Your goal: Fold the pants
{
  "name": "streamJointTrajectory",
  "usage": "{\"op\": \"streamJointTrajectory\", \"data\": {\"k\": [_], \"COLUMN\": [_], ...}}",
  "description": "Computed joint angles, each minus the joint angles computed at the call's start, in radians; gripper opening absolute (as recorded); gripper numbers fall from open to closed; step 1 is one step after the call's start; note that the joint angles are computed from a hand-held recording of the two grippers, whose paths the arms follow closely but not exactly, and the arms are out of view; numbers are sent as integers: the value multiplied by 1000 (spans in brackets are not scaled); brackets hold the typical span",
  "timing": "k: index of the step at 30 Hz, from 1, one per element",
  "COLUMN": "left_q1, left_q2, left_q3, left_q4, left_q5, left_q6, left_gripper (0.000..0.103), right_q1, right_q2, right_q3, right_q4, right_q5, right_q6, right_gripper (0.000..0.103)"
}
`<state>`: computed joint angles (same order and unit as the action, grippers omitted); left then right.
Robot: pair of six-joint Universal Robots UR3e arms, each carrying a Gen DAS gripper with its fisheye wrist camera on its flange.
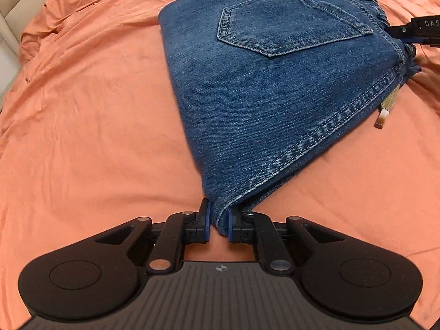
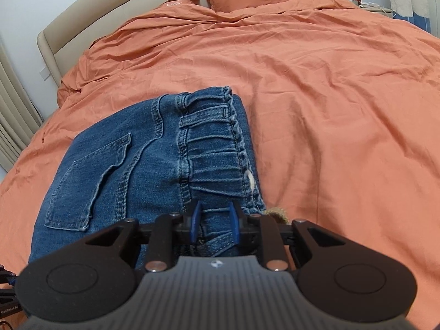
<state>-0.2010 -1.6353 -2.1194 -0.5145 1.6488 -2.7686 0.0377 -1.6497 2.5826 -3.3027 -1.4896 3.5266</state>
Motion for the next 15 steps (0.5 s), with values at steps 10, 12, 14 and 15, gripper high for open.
{"op": "streamJointTrajectory", "data": {"k": [10, 12, 14, 15], "left_q1": [149, 239, 302, 319], "left_q2": [223, 286, 318, 319], "left_q3": [2, 11, 33, 48], "left_q4": [-247, -327, -373, -378], "left_q5": [-158, -265, -348, -376], "left_q6": [89, 105, 116, 113], "left_gripper": [42, 43, 43, 43], "right_q1": [36, 29, 7, -9], "right_q2": [-162, -246, -320, -350], "right_q3": [-59, -77, -101, -107], "right_q4": [250, 357, 459, 486], "right_q5": [-58, -59, -47, -32], "right_q6": [1, 0, -14, -27], "right_gripper": [25, 44, 55, 55]}}
